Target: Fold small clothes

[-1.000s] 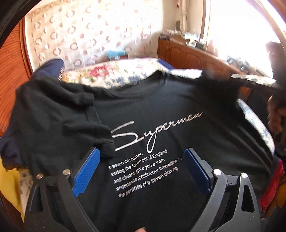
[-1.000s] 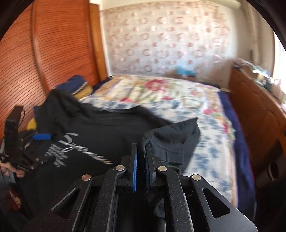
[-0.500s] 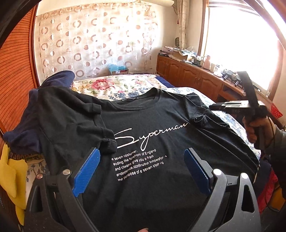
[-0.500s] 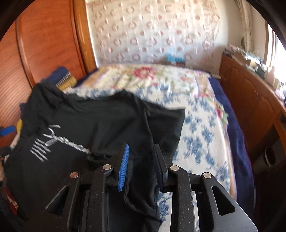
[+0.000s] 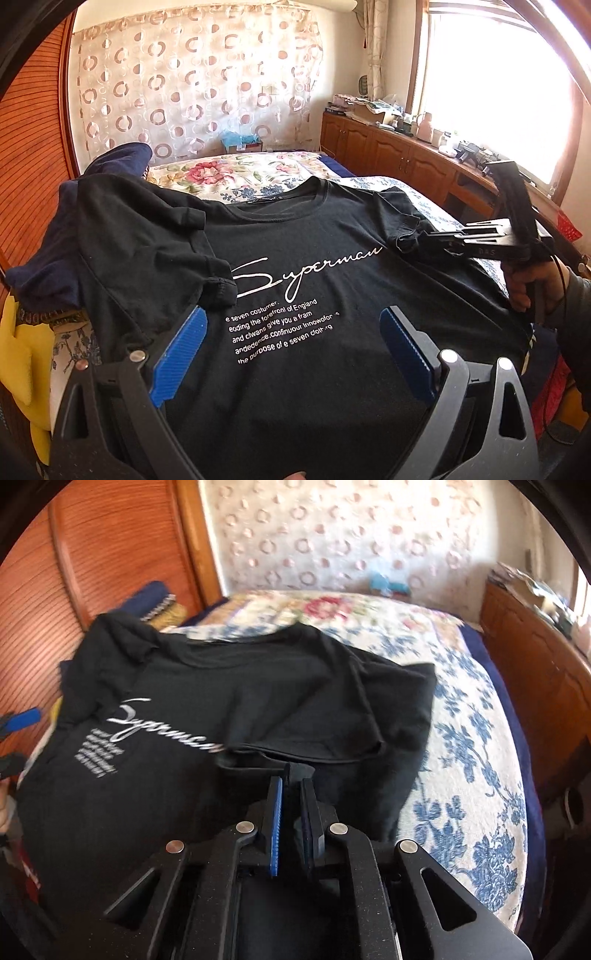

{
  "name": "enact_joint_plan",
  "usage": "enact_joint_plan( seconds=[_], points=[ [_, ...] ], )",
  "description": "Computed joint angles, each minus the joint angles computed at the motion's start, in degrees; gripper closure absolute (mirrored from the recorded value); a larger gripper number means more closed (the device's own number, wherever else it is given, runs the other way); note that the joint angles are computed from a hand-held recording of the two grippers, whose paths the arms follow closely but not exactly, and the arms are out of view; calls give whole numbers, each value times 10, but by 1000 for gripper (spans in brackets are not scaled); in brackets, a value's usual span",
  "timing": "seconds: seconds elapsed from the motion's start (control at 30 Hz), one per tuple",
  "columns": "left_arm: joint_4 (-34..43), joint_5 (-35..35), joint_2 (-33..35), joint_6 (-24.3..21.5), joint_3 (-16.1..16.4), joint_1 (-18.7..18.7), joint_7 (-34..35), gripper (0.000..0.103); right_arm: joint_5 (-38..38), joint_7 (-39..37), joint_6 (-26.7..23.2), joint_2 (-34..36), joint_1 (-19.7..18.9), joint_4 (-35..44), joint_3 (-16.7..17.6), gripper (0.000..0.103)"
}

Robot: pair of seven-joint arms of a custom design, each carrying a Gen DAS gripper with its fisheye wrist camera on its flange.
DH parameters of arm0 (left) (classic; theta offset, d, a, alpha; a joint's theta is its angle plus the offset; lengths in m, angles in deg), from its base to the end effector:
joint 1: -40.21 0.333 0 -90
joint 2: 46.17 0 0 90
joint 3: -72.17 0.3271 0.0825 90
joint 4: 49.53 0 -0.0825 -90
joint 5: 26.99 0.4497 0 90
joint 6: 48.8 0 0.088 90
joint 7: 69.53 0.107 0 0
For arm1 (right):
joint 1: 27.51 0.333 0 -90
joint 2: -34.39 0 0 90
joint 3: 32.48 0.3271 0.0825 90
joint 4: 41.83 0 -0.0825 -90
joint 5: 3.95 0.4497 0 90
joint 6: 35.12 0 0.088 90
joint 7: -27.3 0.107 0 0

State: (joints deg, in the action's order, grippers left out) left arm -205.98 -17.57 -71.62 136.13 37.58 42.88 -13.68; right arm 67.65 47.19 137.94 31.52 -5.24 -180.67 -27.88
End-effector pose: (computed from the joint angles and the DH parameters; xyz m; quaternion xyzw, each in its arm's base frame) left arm 0.3950 -0.2589 0.3990 -0.5715 0.6986 -0.3646 0.2290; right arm 0.5101 0.1792 0.3304 -0.8001 0.4798 -0.1385 0.3323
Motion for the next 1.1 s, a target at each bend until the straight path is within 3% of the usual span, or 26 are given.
enact_joint_plan(
  seconds=[0.2,0.43,0.6,0.7,0.8,0.87,0.97,1.1],
  points=[
    [2,-1,4,1,3,-2,0,8,-94,65,17,-22,15,-42,3,96],
    [3,1,1,2,-5,6,-4,8,-97,64,0,-46,38,-72,-18,96],
    [3,1,3,3,-5,6,-4,8,-49,25,-12,-80,59,-90,-42,93],
    [4,1,3,3,-7,5,-3,8,1,-20,-10,-91,69,-88,-55,88],
    [6,1,5,3,-13,7,-4,8,21,-35,31,-76,68,-71,-48,82],
    [7,1,4,3,-15,7,-5,8,33,-50,62,-50,69,-49,-47,66],
    [8,1,4,4,-17,6,-5,8,-79,68,56,-3,29,-16,-36,62],
    [7,1,3,3,-15,3,-5,8,-160,158,46,49,-9,32,-24,62]
  ],
)
